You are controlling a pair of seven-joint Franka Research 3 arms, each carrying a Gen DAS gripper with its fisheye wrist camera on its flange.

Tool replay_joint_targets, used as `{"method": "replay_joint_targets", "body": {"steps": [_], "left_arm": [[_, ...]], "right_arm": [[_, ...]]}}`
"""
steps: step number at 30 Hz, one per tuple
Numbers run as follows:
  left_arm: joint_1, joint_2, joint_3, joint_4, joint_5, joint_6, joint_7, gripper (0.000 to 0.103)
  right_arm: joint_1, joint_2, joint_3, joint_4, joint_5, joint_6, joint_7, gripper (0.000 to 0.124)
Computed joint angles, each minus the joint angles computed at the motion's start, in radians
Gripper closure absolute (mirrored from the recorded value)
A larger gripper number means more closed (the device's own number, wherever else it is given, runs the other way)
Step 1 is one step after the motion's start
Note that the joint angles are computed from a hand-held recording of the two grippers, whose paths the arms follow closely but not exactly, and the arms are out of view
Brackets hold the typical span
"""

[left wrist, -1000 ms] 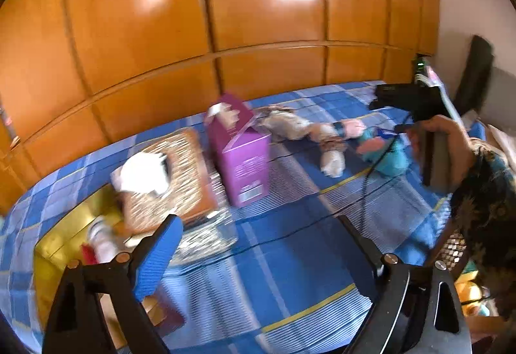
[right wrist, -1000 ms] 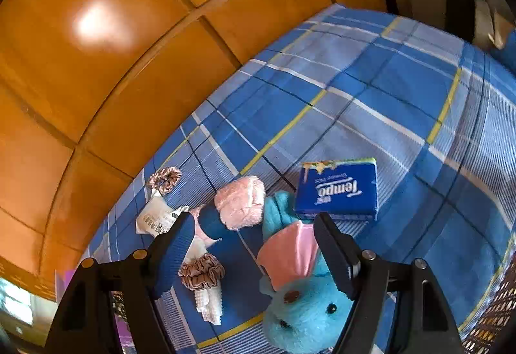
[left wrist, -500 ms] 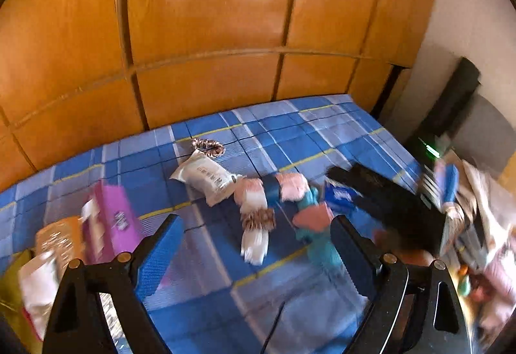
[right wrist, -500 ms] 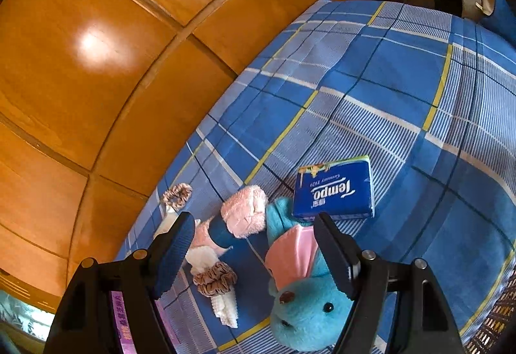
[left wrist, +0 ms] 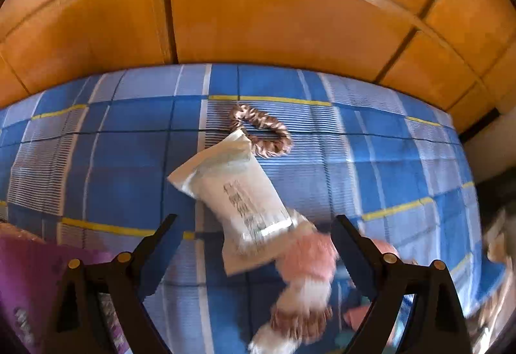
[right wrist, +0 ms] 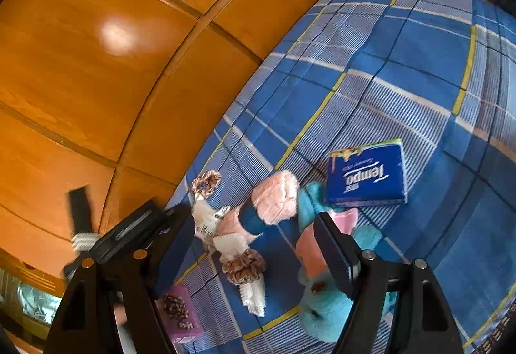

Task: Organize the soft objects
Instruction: 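Reach the left tool to the white wipes packet and close on it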

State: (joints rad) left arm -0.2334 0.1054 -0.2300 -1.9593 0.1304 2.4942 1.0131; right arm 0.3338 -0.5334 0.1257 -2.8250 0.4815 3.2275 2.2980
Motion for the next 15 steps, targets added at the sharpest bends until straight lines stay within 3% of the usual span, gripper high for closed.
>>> {"method": "replay_joint_targets", "body": {"steps": [7, 9, 15], "left_arm": [[-0.010, 0.123, 0.015, 0.101, 0.082, -0.054, -0.065, 0.013], [0.005, 0.140, 0.006, 0.102, 0.041, -0.063, -0.036, 0.048], [0.015, 0.054, -0.001, -0.024, 0.026, 0.047, -0.002, 0.054]], "right_arm": [[0.129, 0.012, -0.122, -0.008, 0.024, 0.047, -0.026, 0.047], [0.161, 0.016, -0.153, -0.006, 0.026, 0.056, -0.035, 0.047], [0.107, 0.020, -0.097, 0.001, 0.032, 0.048, -0.033, 0.047]]}}
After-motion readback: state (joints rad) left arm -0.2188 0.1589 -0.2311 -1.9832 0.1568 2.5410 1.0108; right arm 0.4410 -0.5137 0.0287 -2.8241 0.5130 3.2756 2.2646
